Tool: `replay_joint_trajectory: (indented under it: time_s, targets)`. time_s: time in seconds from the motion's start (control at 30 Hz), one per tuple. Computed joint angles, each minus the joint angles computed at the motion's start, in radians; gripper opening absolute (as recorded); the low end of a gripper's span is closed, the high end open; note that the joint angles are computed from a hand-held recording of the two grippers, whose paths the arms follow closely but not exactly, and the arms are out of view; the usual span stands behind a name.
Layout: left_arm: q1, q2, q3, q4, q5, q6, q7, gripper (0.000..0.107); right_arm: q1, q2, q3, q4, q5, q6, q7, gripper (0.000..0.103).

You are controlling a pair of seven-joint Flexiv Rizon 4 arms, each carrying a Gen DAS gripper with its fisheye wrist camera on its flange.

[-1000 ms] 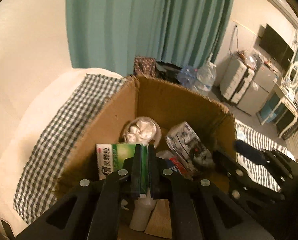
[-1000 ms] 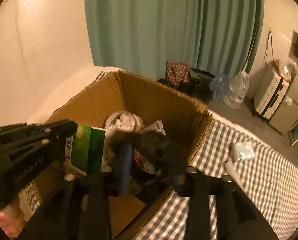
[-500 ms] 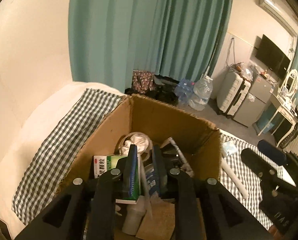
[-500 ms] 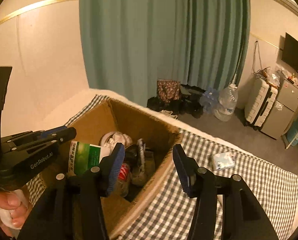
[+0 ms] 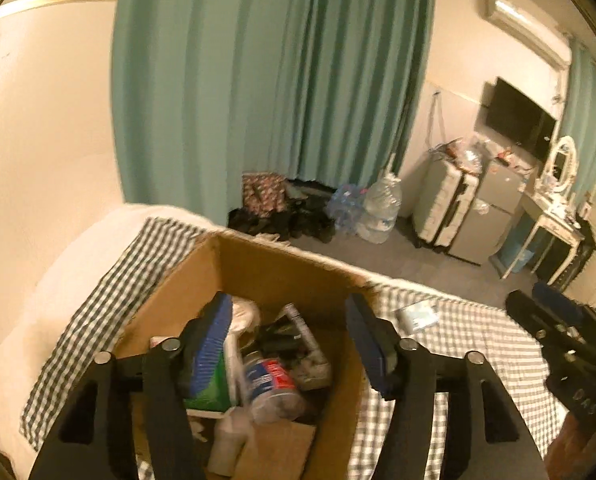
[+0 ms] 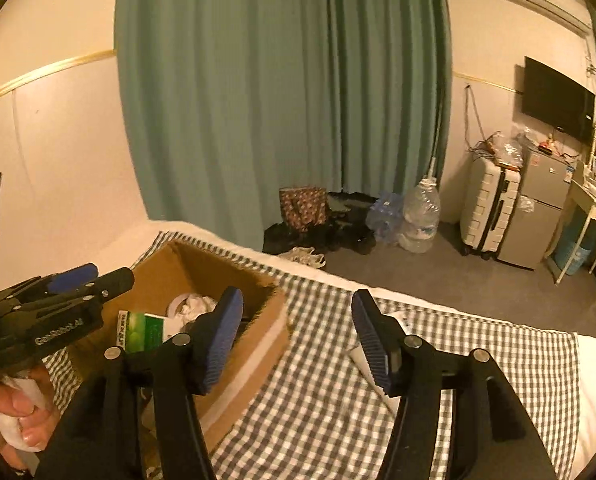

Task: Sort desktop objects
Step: 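Move both grippers back over the bed toward the wet-wipe pack and foam tube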

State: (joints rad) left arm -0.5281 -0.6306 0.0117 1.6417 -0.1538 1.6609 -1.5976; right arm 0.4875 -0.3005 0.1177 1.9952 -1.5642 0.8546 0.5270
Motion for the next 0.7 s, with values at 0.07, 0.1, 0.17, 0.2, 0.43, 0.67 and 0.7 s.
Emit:
replay_joint_trajectory:
  time_s: [0.07, 0.1, 0.17, 0.2, 0.43, 0.67, 0.7]
  targets:
    - [-0.052, -0.009, 0.052, -0.016, -0.002, 0.021, -0.025, 0.088, -0.001, 0.023, 0.003, 0.023, 0.001, -0.020, -0.002, 0.060]
    - [-0.069, -0.013, 0.071, -0.020, -0.004, 0.029, -0.034, 0.094, -0.002, 0.031, 0.006, 0.031, 0.002, -0.032, 0.000, 0.063]
    - [-0.087, -0.019, 0.079, -0.030, -0.006, 0.047, -0.038, 0.097, -0.009, 0.055, 0.012, 0.058, -0.002, -0.049, 0.013, 0.067]
    - [-0.090, -0.021, 0.077, -0.034, -0.009, 0.047, -0.037, 0.099, -0.015, 0.068, 0.015, 0.073, -0.006, -0.056, 0.025, 0.070]
    - [-0.167, -0.046, 0.139, -0.071, -0.037, 0.052, -0.051, 0.103, -0.062, 0.159, 0.044, 0.178, -0.010, -0.090, 0.115, 0.085]
    - [-0.246, -0.068, 0.201, -0.101, -0.033, 0.040, -0.050, 0.103, -0.104, 0.229, 0.064, 0.262, 0.003, -0.109, 0.158, 0.093]
    - [-0.257, -0.073, 0.212, -0.109, -0.033, 0.033, -0.052, 0.103, -0.112, 0.244, 0.066, 0.279, 0.002, -0.108, 0.166, 0.094]
